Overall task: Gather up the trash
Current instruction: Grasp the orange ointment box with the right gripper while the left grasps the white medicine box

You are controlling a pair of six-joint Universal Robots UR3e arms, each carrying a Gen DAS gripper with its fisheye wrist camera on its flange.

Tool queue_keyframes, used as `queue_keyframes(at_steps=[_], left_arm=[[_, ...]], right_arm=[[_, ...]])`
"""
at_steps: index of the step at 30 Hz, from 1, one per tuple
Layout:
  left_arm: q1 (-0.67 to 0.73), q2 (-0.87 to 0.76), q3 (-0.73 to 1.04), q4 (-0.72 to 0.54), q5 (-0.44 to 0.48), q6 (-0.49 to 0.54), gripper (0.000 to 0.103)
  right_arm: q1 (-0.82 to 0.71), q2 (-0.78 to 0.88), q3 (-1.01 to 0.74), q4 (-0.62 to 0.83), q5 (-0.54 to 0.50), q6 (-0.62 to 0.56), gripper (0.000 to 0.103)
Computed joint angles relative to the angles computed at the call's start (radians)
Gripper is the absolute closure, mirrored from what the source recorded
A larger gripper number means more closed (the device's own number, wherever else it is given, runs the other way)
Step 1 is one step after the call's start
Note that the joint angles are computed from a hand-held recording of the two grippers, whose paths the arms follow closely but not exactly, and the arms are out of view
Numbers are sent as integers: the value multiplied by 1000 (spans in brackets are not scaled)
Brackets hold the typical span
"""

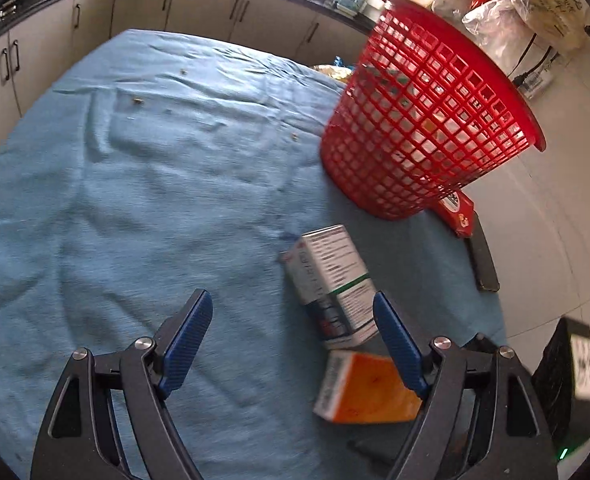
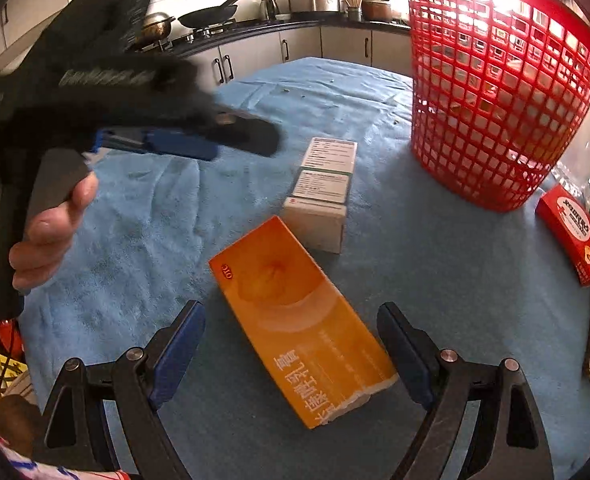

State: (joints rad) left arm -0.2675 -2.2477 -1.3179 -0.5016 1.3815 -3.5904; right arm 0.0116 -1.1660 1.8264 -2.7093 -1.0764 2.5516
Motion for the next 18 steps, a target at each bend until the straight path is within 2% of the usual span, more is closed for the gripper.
queue_keyframes(at_steps=[1,3,4,7,11,18], left_arm=[[-7,-19,39,-24,1,-3,22],[-19,-53,108,-67,6,-7,22],[-22,-65,136,-88,11,-6,22],[-37,-112,237,-155,28,-9,22],[-53,-147,317,-211,44,1,22],[-94,-249,528,-362,96,17,22]], right_arm=[[7,5,2,-15,-6,6,13],[11,8,11,-35,-6,14,22],[9,4,17,-33,-4,14,33],[4,-18,56,-53,-10,6,46],[-3,-84,150,-98,-48,-21,48],[-62,-180,273,-111,-24,-42,48]])
